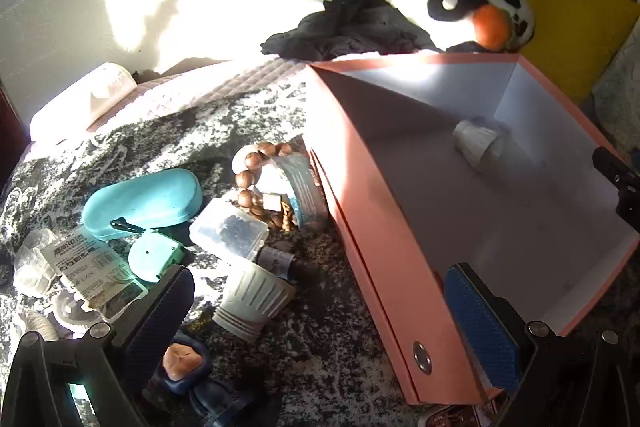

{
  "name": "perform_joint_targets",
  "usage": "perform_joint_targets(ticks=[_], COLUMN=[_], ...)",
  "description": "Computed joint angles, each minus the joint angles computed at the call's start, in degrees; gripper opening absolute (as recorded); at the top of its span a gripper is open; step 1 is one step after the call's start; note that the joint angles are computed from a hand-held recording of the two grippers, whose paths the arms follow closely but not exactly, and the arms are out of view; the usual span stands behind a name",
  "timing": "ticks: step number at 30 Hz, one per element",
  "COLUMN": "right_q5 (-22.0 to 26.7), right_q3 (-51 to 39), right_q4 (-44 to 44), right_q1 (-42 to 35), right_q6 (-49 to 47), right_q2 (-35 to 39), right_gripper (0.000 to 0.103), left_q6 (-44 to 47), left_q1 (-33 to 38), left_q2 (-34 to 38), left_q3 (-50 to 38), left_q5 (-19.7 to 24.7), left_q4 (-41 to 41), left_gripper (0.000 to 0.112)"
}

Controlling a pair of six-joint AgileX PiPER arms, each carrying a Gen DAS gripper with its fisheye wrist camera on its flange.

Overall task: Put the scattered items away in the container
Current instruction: 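Return both tools to the scattered items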

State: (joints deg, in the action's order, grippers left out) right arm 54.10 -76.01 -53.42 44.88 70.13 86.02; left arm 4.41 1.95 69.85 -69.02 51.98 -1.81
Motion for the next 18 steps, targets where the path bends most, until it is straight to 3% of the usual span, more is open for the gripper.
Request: perform_joint_targets(ticks=[4,8,13,15,18], right_q5=[7.42,13.12,7.76,5.20,6.57], right_q3=[-4.27,-13.16,-22.81,-27.52,-38.01], right_q4=[-11.82,-16.54,-9.17,-1.98,7.92], right_q1=[13.09,26.22,33.01,33.05,32.26], right_q6=[7.49,8.69,6.14,0.87,-10.26], right_q2=[-3.49,1.27,12.34,18.33,28.28], right_gripper=[0.080,0.080,0.079,0.079,0.078], left_q6=[18.15,38.14,57.20,63.08,69.23], left_q1=[19.43,40.49,57.52,60.25,61.79], left_q2=[-6.75,-7.20,-1.48,0.09,3.26], left_q3=[4.29,10.60,17.22,20.10,22.56], left_q5=[1.04,1.42,1.29,1.57,3.94], left_q4=[-12.86,-22.92,-31.82,-33.20,-33.56], left_gripper=[0.103,0.103,0.103,0.103,0.102])
